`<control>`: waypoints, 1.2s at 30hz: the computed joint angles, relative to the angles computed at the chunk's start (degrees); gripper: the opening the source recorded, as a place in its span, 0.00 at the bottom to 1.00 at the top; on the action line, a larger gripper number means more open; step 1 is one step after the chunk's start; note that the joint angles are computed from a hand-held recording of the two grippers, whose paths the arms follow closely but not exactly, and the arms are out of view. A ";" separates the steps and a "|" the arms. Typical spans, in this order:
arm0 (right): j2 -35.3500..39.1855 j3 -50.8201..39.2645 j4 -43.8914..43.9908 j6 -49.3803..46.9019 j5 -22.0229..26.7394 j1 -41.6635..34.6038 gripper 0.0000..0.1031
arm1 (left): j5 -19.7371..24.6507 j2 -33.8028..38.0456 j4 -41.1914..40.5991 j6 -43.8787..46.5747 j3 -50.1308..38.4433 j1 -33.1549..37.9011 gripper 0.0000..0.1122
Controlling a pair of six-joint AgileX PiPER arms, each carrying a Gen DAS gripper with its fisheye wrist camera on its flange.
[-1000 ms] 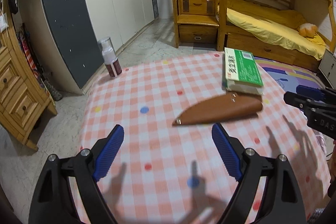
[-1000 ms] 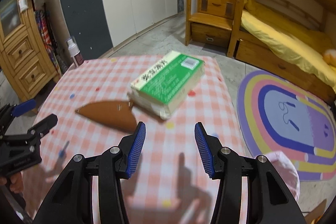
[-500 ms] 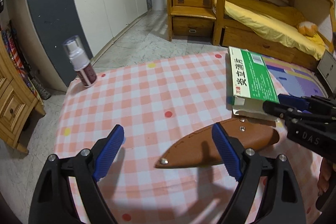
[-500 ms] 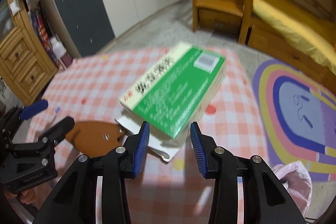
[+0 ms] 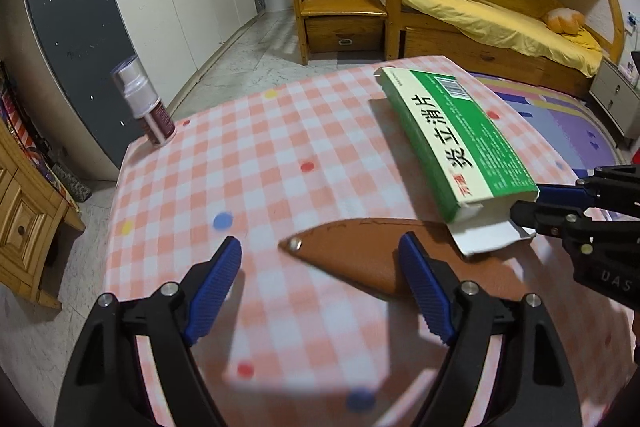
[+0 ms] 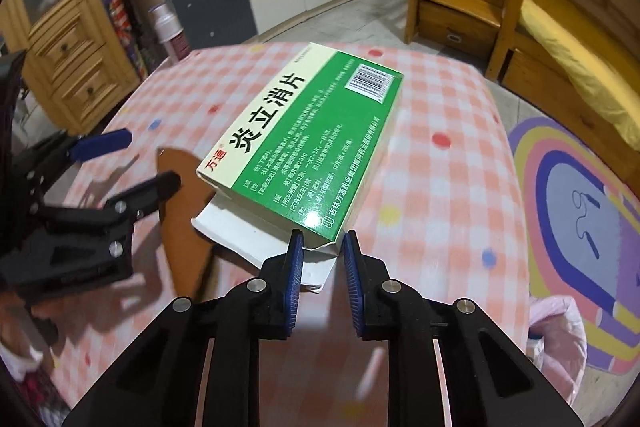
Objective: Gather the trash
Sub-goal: 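Grasp the green medicine box with the right gripper, then lift the green box with the right gripper while the left gripper grasps the brown leather sheath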
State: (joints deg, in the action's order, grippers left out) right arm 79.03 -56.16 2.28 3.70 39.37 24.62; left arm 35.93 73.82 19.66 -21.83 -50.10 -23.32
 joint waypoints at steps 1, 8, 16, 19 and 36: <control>-1.06 0.81 -0.77 0.90 0.48 0.84 0.20 | 0.70 -1.78 0.17 -0.16 1.21 -0.31 0.70; -12.17 9.25 -11.80 13.93 5.72 10.01 0.20 | 7.40 -14.85 2.75 -6.61 7.31 -4.45 0.70; -22.78 15.92 -20.34 27.44 12.63 18.03 0.19 | 16.85 -24.90 8.52 -23.79 11.27 -20.02 0.70; -25.94 17.27 -18.25 25.93 12.66 16.68 0.29 | 18.75 -23.72 12.00 -29.71 11.37 -26.29 0.70; -35.36 17.98 2.17 7.64 6.05 -5.12 0.59 | 20.21 -18.00 14.32 -33.88 10.90 -28.03 0.67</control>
State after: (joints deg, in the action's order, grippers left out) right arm 43.67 -38.18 4.45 11.34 45.42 19.50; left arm 56.14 55.82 33.98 -55.71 -39.20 -51.35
